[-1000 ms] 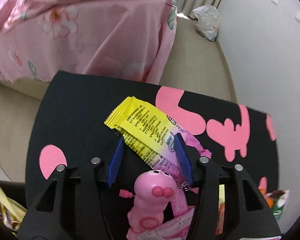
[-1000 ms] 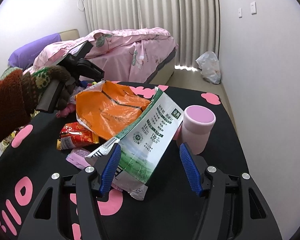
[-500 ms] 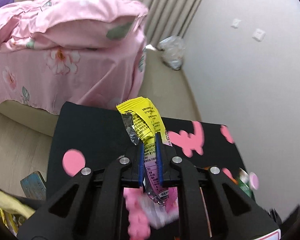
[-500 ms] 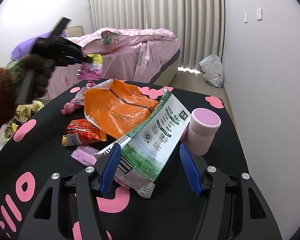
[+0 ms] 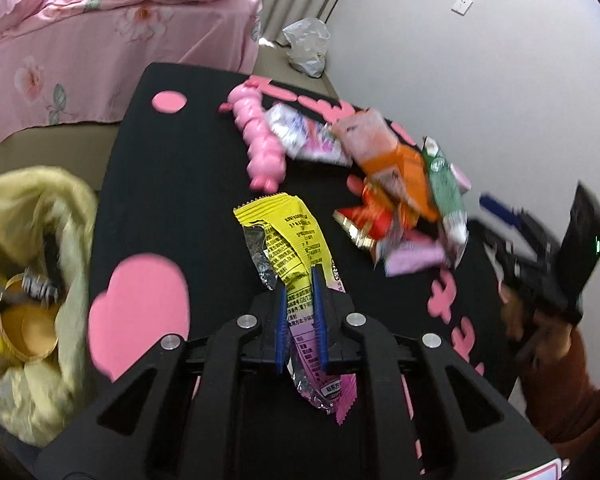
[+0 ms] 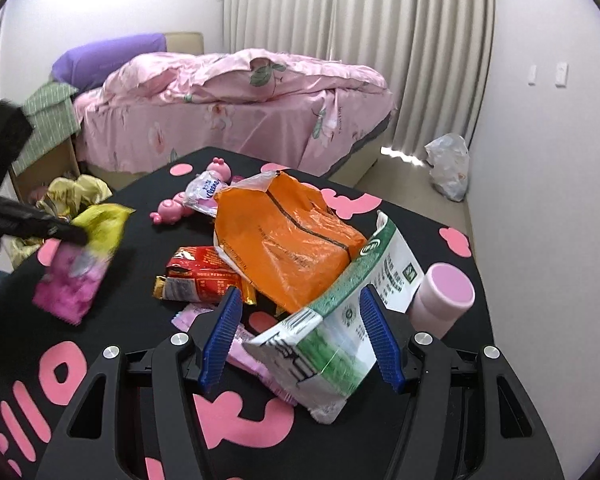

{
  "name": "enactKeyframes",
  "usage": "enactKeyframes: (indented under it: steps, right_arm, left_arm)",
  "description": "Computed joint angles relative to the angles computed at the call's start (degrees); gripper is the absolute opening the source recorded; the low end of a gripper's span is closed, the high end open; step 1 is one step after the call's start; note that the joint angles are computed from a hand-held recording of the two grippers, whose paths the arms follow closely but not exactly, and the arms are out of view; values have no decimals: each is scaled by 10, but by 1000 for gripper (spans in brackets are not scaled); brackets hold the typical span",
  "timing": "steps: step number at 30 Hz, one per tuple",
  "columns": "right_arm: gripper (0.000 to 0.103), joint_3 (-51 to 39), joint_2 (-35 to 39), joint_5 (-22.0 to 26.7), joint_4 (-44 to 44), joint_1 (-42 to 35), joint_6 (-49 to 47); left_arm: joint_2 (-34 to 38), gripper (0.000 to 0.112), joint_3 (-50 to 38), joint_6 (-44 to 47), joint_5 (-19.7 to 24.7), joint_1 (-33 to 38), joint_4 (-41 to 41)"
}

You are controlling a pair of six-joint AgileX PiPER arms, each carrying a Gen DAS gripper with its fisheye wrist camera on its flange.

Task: Collect trash
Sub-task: 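Lift the candy wrapper toward the trash bag with the left tool, then grasp the green-and-white milk carton with the right tool while the left tool holds the wrapper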

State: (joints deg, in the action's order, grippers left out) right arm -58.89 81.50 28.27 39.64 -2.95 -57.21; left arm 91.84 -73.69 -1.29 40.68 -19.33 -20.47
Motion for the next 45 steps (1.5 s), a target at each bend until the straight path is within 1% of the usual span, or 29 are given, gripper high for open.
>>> enactKeyframes:
  steps: [2,3,6,8,9,10,11,12,17,20,22,24,25,26,27,29,30,31,32,34,35,36,37,39,43,45]
  right_arm:
    - [58,-13,6,-9,-34,-1,46]
    - [58,-21,14,-7,-37,-8,62]
    - [58,-66,70,16,-47,-33,141]
    - [58,-83,102,29,-23,-44,149]
    - [57,-92,117,42,-8,-48,152]
    - [55,-93,123,43,-5,-46,155]
    - [49,-88,121,35,-8,-39,156]
    - [46,-87,119,39,-11,-32,152]
    - [46,-40,69,55,-40,10,109]
    - [46,-27,42,101,-59,5,96]
    - [46,-23,27,123,-104,1,118]
    - [46,3,-6,89,-174,8,163]
    - [46,20,-23,64,-188,4,167]
    - [46,24,-31,54,-180,-5,166]
    - [46,19,-37,58,-148,-23,165]
    - [46,0,-20,83,-44,-71,137]
    - [47,-19,0,95,-11,-88,155]
    - [51,-31,15,94,-2,-92,178]
    - [54,-44,31,81,-10,-89,217]
    - [54,-62,61,49,-33,-74,280]
    - [54,-76,81,48,-36,-70,294]
    - [54,-95,103,54,-52,-62,320]
    - [54,-107,119,63,-48,-61,325]
    - [54,-138,152,93,-18,-60,319]
    - [54,-171,176,155,21,-49,260]
    - [54,-161,168,176,39,-42,216]
  left_arm:
    - [-23,11,31,0,-13,-3,-5]
    - [-34,11,47,4,-23,-1,-12]
    - [-52,13,80,-2,-54,0,-22]
    - [-57,13,92,-9,-70,1,-28]
    - [-60,13,99,-21,-77,-2,-20]
    - [-59,14,96,-26,-77,-3,-14]
    - [-62,14,100,-29,-79,-4,-9]
    - [-66,14,104,-26,-80,-4,-9]
    - [-71,14,113,-6,-79,5,-31]
    - [-67,14,111,-12,-79,4,-28]
    - [-65,14,108,-19,-81,-1,-19]
    - [-66,14,109,-24,-83,-5,-13]
    - [-65,14,109,-25,-84,-6,-13]
    - [-65,14,110,-25,-85,-6,-13]
    - [-64,14,110,-25,-85,-6,-14]
    - [-64,14,109,-26,-85,-5,-17]
    - [-63,14,108,-26,-85,-4,-18]
    - [-62,14,107,-28,-85,-4,-17]
    - [-62,14,106,-34,-86,-6,-12]
    - [-67,14,109,-34,-86,-7,-11]
    - [-68,14,111,-33,-85,-6,-12]
    - [-69,14,112,-31,-85,-4,-15]
    - [-69,14,113,-27,-84,-2,-19]
    - [-67,14,112,-22,-81,1,-27]
    - [-62,14,112,-11,-79,5,-40]
    - [-61,14,112,-9,-79,6,-42]
